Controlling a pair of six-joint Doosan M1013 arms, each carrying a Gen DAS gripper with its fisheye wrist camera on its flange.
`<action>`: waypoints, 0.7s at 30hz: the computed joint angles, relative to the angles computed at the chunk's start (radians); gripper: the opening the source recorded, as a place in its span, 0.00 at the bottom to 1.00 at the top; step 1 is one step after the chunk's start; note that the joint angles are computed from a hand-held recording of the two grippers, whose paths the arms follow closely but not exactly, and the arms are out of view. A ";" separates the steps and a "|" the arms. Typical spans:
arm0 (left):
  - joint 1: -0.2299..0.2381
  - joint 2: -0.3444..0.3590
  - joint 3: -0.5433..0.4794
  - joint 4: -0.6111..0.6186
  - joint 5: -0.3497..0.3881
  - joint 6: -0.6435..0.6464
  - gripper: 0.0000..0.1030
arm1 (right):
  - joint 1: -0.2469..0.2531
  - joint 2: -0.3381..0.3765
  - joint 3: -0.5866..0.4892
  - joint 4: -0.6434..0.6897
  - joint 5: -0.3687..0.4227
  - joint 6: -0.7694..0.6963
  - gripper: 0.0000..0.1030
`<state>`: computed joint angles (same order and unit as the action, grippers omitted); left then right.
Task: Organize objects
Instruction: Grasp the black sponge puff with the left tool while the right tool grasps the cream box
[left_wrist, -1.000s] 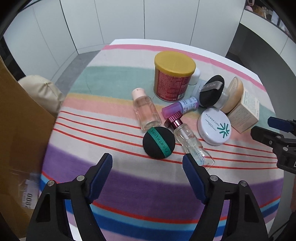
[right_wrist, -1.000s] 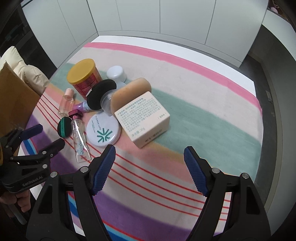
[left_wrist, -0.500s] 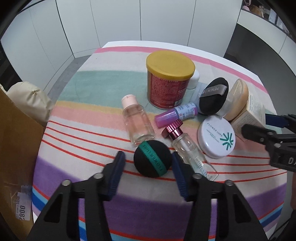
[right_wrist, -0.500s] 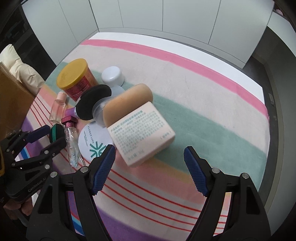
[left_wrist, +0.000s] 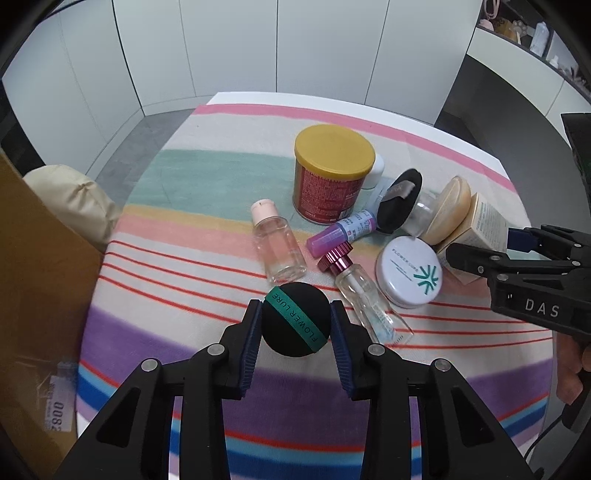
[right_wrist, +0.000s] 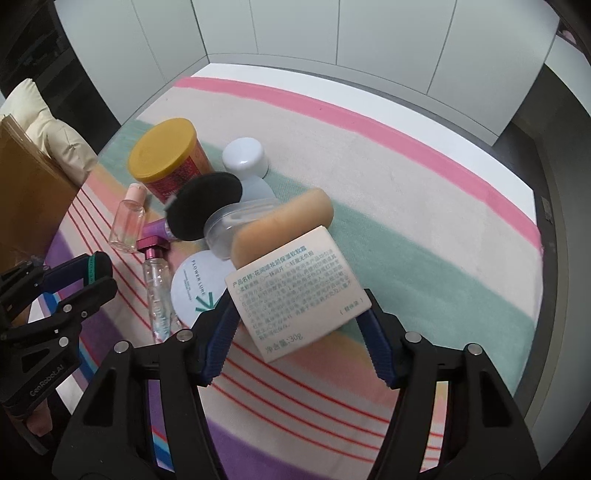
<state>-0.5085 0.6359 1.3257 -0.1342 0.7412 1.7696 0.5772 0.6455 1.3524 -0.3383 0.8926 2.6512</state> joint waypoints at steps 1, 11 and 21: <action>0.000 -0.006 0.004 0.001 -0.001 0.001 0.35 | 0.001 -0.005 0.002 0.000 -0.001 0.015 0.63; -0.002 -0.099 0.060 -0.029 -0.041 0.054 0.35 | 0.038 -0.058 -0.013 -0.048 0.048 0.166 0.63; 0.003 -0.205 0.137 -0.070 -0.103 0.106 0.35 | 0.107 -0.095 -0.037 -0.123 0.105 0.264 0.63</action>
<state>-0.5057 0.4306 1.4631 -0.2044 0.6380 1.8756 0.6844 0.5502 1.3151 -0.4611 0.9971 2.9151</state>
